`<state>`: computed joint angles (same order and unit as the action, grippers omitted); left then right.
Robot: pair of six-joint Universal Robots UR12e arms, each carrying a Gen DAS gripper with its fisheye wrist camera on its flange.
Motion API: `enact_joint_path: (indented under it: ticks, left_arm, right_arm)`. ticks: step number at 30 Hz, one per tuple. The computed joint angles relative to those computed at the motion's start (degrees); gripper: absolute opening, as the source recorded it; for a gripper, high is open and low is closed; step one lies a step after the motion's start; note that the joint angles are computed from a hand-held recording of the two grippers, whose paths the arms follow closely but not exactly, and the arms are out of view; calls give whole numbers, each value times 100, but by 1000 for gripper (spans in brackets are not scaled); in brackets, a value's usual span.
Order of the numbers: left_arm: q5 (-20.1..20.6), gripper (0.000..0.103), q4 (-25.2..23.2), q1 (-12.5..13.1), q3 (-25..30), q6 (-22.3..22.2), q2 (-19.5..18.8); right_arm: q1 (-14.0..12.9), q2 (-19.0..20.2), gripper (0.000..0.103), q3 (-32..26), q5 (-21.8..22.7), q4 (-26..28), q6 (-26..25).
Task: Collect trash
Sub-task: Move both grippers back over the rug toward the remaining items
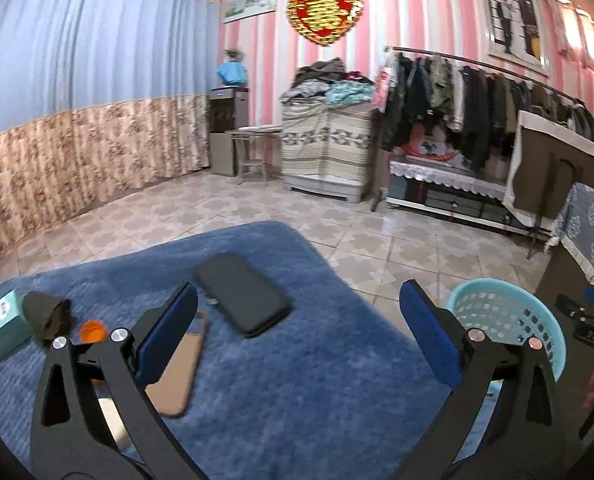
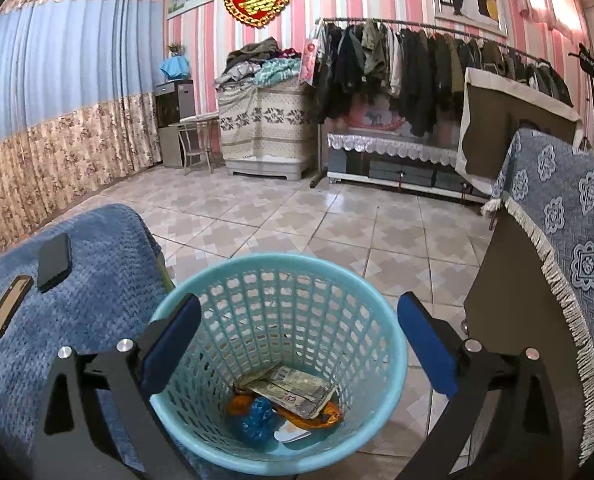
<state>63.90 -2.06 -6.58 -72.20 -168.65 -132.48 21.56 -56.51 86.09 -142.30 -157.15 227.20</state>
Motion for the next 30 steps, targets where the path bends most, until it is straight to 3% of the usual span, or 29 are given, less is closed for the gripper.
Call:
enact_joint_path:
  ticks: [8, 30]
  left_arm:
    - [428, 98, 217, 243, -81, -257, 41]
    - [1132, 98, 160, 907, -213, -511, 25]
  right_arm:
    - [135, 183, 98, -351, -37, -195, -434]
    - [386, 1102, 98, -1821, 664, -246, -1666]
